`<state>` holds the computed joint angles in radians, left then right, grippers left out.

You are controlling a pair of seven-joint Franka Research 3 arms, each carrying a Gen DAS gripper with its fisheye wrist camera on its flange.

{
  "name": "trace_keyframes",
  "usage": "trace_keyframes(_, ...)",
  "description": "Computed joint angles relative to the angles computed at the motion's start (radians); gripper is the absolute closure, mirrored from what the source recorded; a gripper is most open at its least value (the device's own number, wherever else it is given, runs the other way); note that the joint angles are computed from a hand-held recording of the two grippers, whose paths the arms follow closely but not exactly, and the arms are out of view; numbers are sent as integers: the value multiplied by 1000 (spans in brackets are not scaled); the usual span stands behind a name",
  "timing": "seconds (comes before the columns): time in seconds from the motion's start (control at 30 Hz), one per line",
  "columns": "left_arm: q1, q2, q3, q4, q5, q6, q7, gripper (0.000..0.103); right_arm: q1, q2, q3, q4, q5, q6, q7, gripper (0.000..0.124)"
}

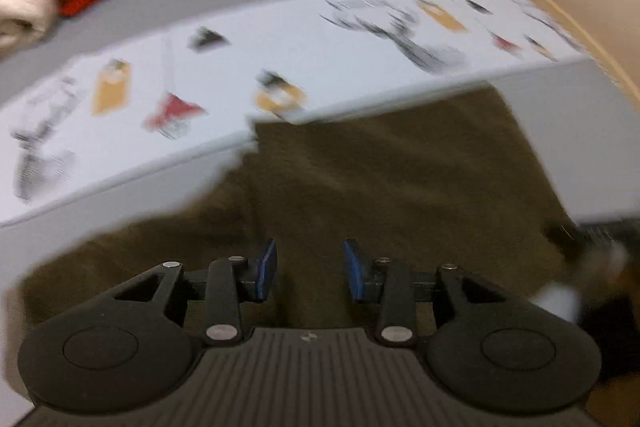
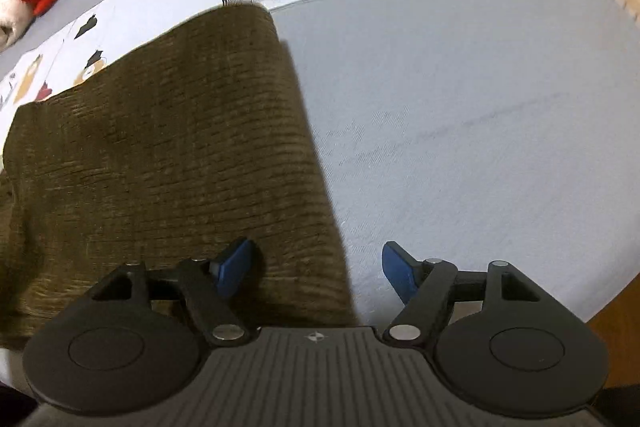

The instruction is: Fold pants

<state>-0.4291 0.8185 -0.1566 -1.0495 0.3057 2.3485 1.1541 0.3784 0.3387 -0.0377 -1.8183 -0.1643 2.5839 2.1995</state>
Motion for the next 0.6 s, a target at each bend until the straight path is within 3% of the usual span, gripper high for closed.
trace_keyframes(0.07, 19, 7, -36, -27, -44, -54, 88, 62, -10, 4, 7, -2, 28, 12, -3, 51)
trace_keyframes(0.1, 2, 39, -27, 12, -46, -152, 137, 59, -12, 3, 9, -3, 38, 15, -5, 51)
trace_keyframes(0.13, -18, 59, -5, 33, -52, -195, 170, 52, -14, 3, 10, -2, 49, 14, -2, 51)
trace_keyframes(0.2, -17, 56, -13, 35, -17, -194, 146, 51, -19, 0, 15, -5, 78, 12, 3, 51)
trace_keyframes(0.37, -10, -43, 4, -94, 9, -75, 66, 51, -19, 4, 23, 10, 112, -7, 9, 52)
trace_keyframes(0.6, -19, -89, 26, -129, 74, 31, -45, 29, -9, 8, 21, 10, 104, 10, -21, 63)
